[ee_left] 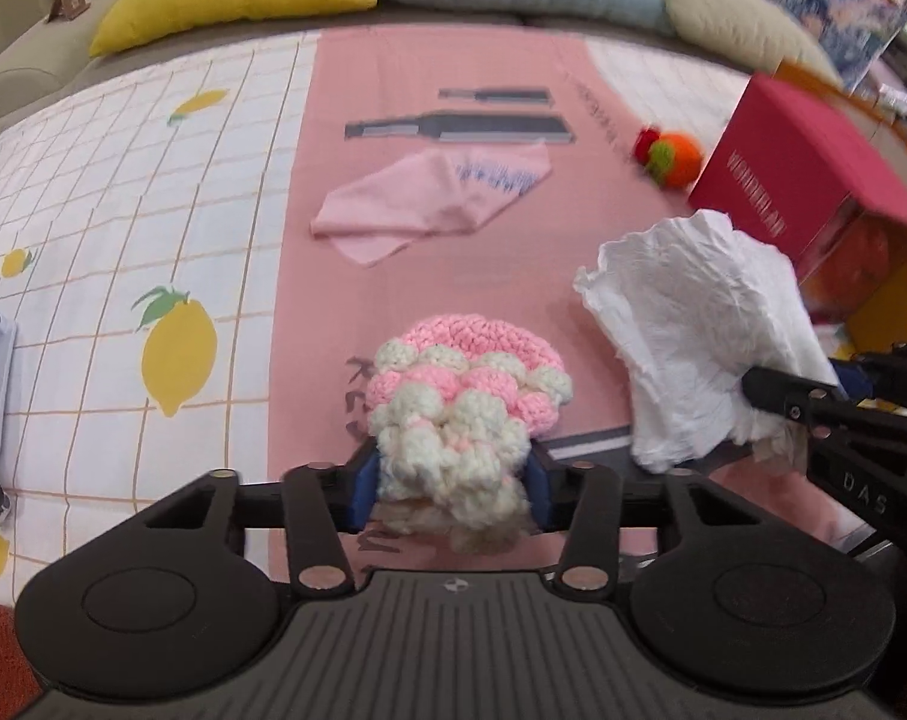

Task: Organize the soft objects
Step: 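Carry the hat and white cloth over the orange box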

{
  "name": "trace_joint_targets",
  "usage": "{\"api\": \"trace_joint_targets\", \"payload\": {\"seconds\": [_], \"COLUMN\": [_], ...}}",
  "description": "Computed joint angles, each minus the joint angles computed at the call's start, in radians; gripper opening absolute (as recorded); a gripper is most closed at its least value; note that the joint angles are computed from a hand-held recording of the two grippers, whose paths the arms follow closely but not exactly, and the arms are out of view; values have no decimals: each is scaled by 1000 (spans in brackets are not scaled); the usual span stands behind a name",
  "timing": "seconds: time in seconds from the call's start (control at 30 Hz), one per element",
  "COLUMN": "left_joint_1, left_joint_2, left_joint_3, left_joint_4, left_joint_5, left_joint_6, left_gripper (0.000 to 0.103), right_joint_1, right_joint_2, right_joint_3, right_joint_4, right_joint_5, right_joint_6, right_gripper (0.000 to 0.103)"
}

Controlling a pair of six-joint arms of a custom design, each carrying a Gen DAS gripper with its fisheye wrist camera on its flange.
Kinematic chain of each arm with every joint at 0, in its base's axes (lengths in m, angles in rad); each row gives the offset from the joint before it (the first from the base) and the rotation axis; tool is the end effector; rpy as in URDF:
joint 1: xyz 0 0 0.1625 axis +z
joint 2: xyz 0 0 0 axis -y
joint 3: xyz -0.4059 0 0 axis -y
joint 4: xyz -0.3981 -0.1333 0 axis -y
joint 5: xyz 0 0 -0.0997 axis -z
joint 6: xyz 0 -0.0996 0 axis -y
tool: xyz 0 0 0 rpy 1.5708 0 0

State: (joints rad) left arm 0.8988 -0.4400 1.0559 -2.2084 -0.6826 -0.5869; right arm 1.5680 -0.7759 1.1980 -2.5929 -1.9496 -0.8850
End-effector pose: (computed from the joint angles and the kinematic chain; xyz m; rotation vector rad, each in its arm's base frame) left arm -0.3290 -0.7519 0.0448 0.0878 2.3469 -0.6784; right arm 0.0943 -0.7877 0.2636 0.9358 -2.3303 0.4939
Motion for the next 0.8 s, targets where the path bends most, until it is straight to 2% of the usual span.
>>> {"api": "trace_joint_targets", "payload": {"seconds": [0.17,0.33,0.5,0.67,0.8], "left_joint_1": [-20,-46,-73,-89,-86], "left_joint_2": [-20,-16,6,76,188], "left_joint_3": [28,18,-34,-165,-377], "left_joint_4": [-108,-168,-234,-287,-260], "left_joint_5": [-18,-5,-14,-42,-122], "left_joint_6": [11,60,135,270,401], "left_gripper": [37,36,36,36,36], "right_joint_1": [2,1,-4,-8,-20], "right_joint_2": [-41,-68,-115,-143,-132], "right_joint_3": [9,-7,-7,-32,-113], "right_joint_4": [24,60,68,49,73], "right_joint_5": [57,101,194,241,234], "right_joint_6": [2,37,35,35,46], "right_gripper": [16,16,16,16,16]}}
